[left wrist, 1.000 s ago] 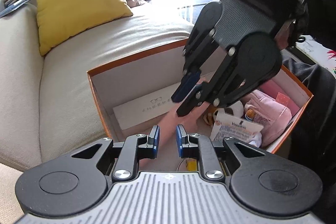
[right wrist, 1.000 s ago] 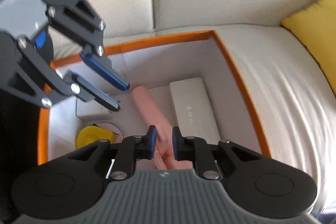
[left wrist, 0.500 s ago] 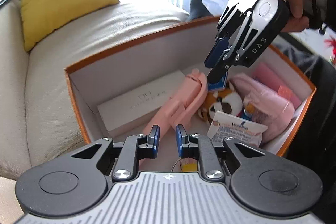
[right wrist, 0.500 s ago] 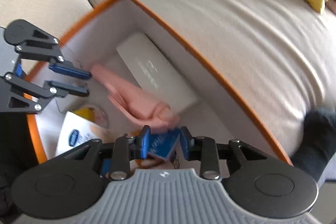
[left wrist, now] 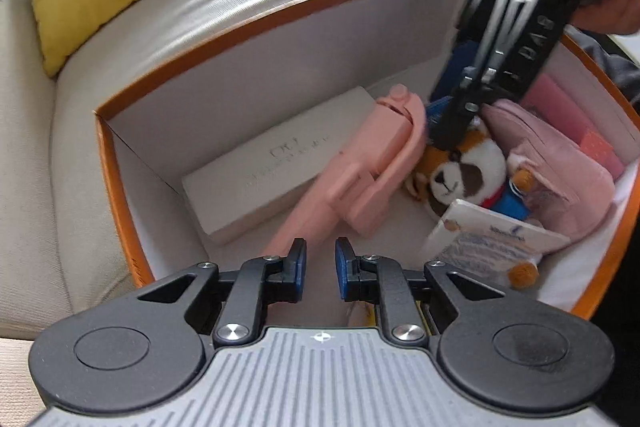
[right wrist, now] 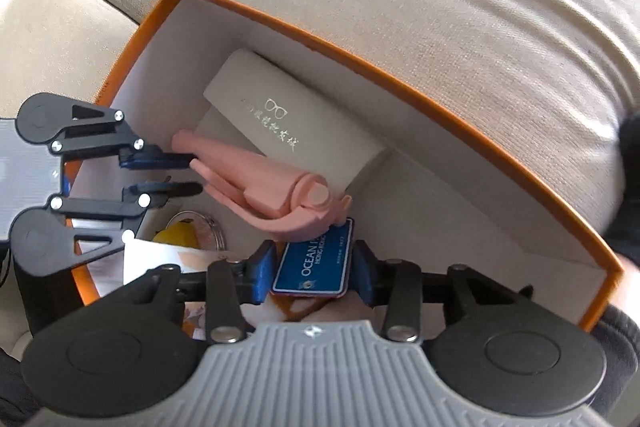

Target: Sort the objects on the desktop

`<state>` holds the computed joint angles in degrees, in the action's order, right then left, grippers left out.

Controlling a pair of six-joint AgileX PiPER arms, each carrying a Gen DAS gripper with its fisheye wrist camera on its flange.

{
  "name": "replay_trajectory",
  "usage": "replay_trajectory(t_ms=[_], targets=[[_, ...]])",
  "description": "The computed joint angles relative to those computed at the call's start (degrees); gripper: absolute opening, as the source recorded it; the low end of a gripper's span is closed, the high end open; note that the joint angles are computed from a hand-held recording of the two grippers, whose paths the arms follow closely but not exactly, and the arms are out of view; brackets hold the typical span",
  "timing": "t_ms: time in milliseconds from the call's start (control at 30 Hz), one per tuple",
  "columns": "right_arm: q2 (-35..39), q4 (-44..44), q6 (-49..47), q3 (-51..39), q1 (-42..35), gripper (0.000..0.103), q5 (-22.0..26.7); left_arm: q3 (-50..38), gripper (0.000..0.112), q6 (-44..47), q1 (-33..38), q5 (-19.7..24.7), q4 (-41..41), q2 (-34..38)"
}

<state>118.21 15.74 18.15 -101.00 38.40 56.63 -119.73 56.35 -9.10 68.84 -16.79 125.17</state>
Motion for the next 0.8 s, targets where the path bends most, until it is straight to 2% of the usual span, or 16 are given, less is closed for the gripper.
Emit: replay_trajectory(t_ms=[133, 200, 333, 433, 633, 800], targets=[[-2.7, -1.9, -2.2, 1.3, 1.2, 0.043, 0.9, 3.4, 0.019, -0.5, -0.6, -4.7, 1.2, -1.6], [-3.2, -2.7, -4.1, 0.9, 1.9, 0.043, 1.7, 3.0, 0.019, -0.4, -0.5, -4.4, 0.7, -1.4], [-5.3, -1.9, -10.8, 1.7, 2.3, 0.042, 2.1, 5.8, 0.019, 0.5, -0.5, -6.8, 0.4, -2.7], [-5.7, -2.9, -15.4, 1.1, 3.3, 0.042, 3.2, 4.4, 0.019, -0.6, -1.1, -5.9, 0.9, -2.3], [-3.2, -6.6, -21.0, -3.3, 5.2, 0.044, 6.6, 8.1, 0.019, -0.7, -1.1, -7.9, 0.8, -4.6], [-4.5, -6.1, -20.2, -2.8, 3.6, 0.044, 3.4, 4.7, 0.019, 1.0, 0.6, -3.1, -1.3, -3.7]])
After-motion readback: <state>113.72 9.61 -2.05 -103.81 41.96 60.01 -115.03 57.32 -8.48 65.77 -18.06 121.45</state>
